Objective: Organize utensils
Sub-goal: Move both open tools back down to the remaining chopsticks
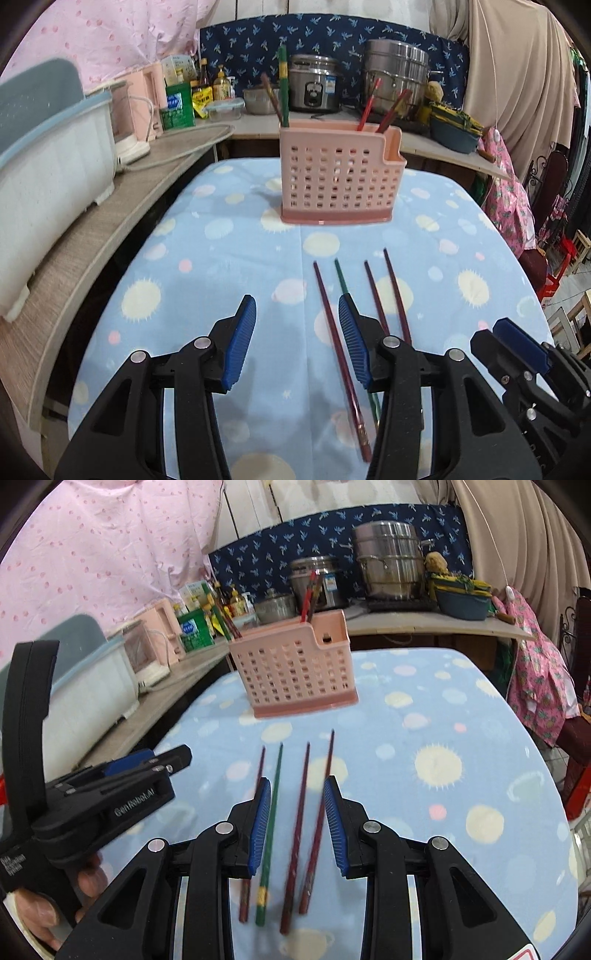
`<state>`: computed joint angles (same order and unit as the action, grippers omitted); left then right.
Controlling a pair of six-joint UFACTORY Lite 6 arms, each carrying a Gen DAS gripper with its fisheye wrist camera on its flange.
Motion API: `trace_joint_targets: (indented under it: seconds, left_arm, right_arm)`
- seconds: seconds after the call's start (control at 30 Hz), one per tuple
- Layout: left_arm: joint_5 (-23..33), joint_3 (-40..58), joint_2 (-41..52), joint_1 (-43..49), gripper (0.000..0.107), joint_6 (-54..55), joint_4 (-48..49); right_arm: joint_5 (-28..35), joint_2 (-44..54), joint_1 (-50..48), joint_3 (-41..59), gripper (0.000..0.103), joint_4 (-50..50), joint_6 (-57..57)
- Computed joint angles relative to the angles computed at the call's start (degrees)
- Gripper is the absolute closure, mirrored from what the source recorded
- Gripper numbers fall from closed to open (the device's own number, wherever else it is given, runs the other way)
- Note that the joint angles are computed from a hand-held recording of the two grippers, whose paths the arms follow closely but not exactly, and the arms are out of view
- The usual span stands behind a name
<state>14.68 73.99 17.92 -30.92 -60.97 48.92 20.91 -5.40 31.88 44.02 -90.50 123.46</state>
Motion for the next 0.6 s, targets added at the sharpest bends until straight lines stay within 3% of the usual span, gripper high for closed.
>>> trace_joint_targets:
  seconds: [0.3,0.6]
  left_arm:
    - [-3.59,-11.30,-3.91,0.02,0.063,-11.62,10.70]
    - [-5.91,-17.67,-4.42,-0.07,0.059,-22.90,20.70]
  right_arm:
    - [2.37,1.31,4.43,-7.67,0.073,-6.58,13.04]
    - [1.55,6.67,4.71,-8.59,0.073,-12.53,21.07]
